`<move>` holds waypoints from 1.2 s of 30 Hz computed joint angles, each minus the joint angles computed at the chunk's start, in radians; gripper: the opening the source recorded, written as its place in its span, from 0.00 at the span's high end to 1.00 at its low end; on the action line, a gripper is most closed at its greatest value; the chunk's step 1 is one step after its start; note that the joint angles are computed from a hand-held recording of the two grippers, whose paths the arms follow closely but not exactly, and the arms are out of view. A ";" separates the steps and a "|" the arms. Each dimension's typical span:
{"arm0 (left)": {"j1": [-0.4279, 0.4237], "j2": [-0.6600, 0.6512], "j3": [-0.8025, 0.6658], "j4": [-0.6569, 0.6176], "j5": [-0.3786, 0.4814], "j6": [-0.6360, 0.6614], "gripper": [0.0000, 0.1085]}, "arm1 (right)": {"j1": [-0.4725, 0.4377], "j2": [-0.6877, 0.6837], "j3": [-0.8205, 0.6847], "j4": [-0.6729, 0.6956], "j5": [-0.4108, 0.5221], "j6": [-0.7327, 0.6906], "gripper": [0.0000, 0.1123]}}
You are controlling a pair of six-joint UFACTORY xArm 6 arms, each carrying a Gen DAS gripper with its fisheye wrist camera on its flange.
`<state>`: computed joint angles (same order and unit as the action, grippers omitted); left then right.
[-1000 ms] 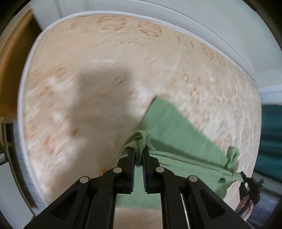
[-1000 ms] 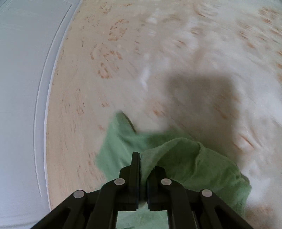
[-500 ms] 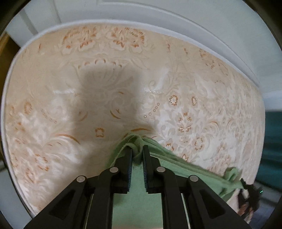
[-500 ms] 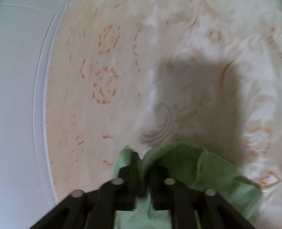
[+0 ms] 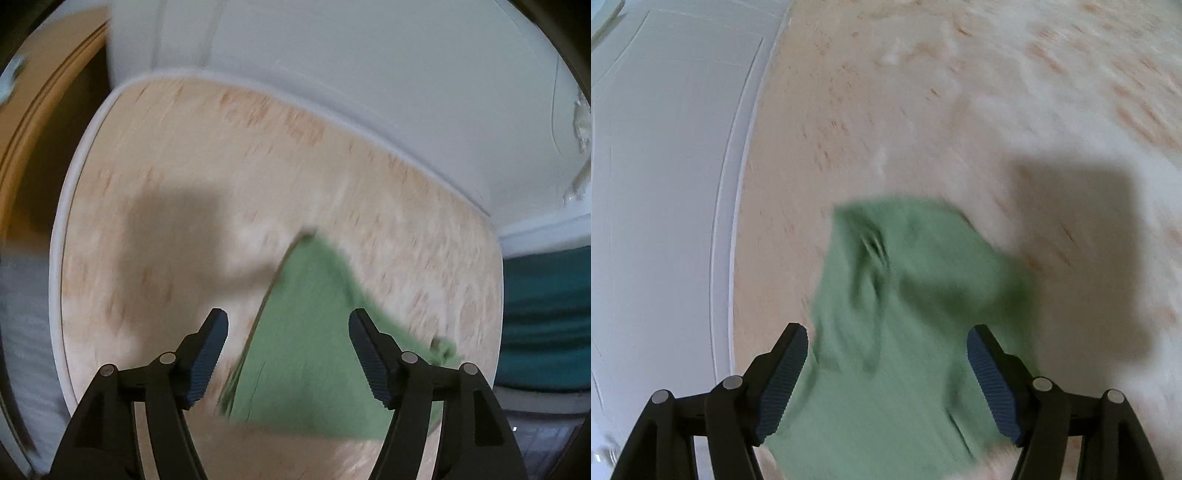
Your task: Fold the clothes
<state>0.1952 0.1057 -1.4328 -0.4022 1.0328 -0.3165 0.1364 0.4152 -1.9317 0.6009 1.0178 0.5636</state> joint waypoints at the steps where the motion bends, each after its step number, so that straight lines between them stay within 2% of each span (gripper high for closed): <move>1: -0.005 -0.057 0.098 -0.040 -0.041 -0.018 0.36 | 0.004 -0.057 0.082 0.001 -0.018 -0.001 0.33; 4: -0.030 -0.182 0.327 -0.142 -0.134 -0.085 0.36 | 0.032 -0.215 0.334 0.030 -0.085 0.006 0.33; 6: -0.050 -0.222 0.418 -0.181 -0.170 -0.138 0.36 | 0.046 -0.254 0.430 0.076 -0.134 0.018 0.33; 9: -0.082 -0.270 0.511 -0.174 -0.229 -0.259 0.36 | 0.069 -0.299 0.552 0.149 -0.203 0.030 0.34; 11: -0.095 -0.280 0.537 -0.170 -0.251 -0.308 0.35 | 0.085 -0.299 0.571 0.159 -0.248 0.030 0.34; 13: -0.107 -0.286 0.558 -0.167 -0.268 -0.352 0.36 | 0.100 -0.275 0.544 0.121 -0.248 0.051 0.34; 16: -0.131 -0.277 0.574 -0.239 -0.313 -0.339 0.36 | 0.116 -0.236 0.491 0.087 -0.238 0.055 0.34; 18: -0.148 -0.251 0.555 -0.237 -0.333 -0.352 0.36 | 0.125 -0.213 0.465 0.069 -0.242 0.072 0.34; 21: -0.170 -0.202 0.506 -0.227 -0.353 -0.362 0.36 | 0.138 -0.201 0.471 0.119 -0.304 0.086 0.35; 23: -0.180 -0.165 0.465 -0.197 -0.356 -0.392 0.36 | 0.145 -0.192 0.469 0.124 -0.327 0.123 0.41; 24: -0.184 -0.151 0.450 -0.179 -0.361 -0.413 0.37 | 0.148 -0.187 0.466 0.123 -0.334 0.134 0.45; 25: -0.185 -0.135 0.433 -0.159 -0.362 -0.426 0.46 | 0.150 -0.182 0.464 0.122 -0.340 0.146 0.59; 26: -0.185 -0.118 0.416 -0.138 -0.361 -0.436 0.55 | 0.152 -0.178 0.464 0.119 -0.345 0.162 0.80; 27: -0.185 -0.101 0.397 -0.114 -0.355 -0.426 0.85 | 0.152 -0.176 0.467 0.114 -0.346 0.186 0.88; 28: -0.183 -0.083 0.374 -0.087 -0.337 -0.394 0.97 | 0.154 -0.178 0.479 0.109 -0.357 0.215 0.89; 30: -0.177 -0.084 0.359 -0.055 -0.303 -0.316 0.97 | 0.163 -0.207 0.527 0.100 -0.398 0.269 0.90; 33: -0.152 -0.181 0.442 -0.057 -0.331 -0.282 0.97 | 0.167 -0.245 0.543 0.030 -0.347 0.306 0.91; 36: -0.095 -0.295 0.531 -0.051 -0.307 -0.285 0.97 | 0.168 -0.306 0.552 -0.015 -0.238 0.256 0.92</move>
